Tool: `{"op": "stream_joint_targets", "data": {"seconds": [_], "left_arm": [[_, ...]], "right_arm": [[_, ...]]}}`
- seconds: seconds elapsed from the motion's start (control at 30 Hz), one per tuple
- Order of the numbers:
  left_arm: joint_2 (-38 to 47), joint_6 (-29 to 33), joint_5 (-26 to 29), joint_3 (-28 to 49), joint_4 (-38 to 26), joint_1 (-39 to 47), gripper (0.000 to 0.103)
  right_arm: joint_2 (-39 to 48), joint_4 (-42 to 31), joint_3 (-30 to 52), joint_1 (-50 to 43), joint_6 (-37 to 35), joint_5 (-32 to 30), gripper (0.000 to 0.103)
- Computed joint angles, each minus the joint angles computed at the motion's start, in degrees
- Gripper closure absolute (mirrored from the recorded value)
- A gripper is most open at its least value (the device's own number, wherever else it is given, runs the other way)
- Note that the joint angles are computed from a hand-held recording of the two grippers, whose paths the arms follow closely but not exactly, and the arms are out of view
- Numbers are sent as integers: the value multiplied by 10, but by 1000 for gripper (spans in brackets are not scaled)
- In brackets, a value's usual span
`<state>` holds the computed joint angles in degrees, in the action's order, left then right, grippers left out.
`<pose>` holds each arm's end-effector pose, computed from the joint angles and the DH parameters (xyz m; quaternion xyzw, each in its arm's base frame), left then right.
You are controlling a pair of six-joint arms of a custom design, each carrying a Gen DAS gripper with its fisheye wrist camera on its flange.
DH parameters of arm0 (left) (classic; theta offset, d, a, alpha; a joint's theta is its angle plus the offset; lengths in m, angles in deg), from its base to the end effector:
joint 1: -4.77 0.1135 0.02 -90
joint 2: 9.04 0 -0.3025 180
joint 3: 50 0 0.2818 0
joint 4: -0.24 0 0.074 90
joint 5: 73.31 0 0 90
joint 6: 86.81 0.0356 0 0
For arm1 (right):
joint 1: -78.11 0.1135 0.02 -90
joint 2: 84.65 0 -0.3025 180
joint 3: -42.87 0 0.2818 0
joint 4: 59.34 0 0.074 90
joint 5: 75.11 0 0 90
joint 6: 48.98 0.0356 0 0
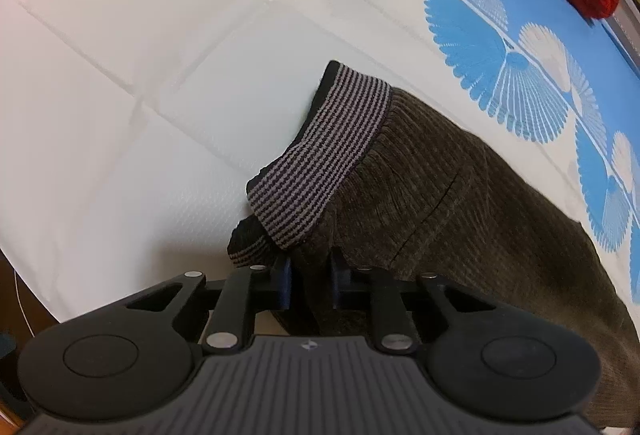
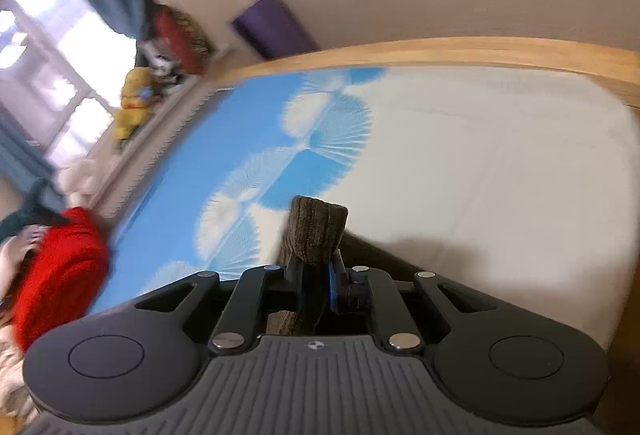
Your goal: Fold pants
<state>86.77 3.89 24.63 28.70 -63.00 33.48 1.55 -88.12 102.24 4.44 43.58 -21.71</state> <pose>0.2990 0.1582 0.2238 -0.2349 0.9659 -0.0454 0.0987 0.1074 -0.2909 0.2035 0.4868 0.7709 0.0808 0.4028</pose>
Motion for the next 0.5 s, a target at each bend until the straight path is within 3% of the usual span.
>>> {"op": "stream_joint_targets", "data": {"seconds": [0.07,0.17,0.27,0.37,0.5], "left_arm": [[3,19,-7,0,-4,-1,83],[7,35,-9,0,-12,4,83],[9,45,-1,3,-23,15,80],[-10,45,1,0,-14,24,72],[-94,46,-49,-48,65,2,72]], "right_arm": [[70,-75,39,4,3,83,91],[156,-123,87,-6,3,99,90],[150,-117,83,-5,-28,110,85],[98,-72,55,0,-9,141,79],[-16,83,-28,35,9,219,76]]}}
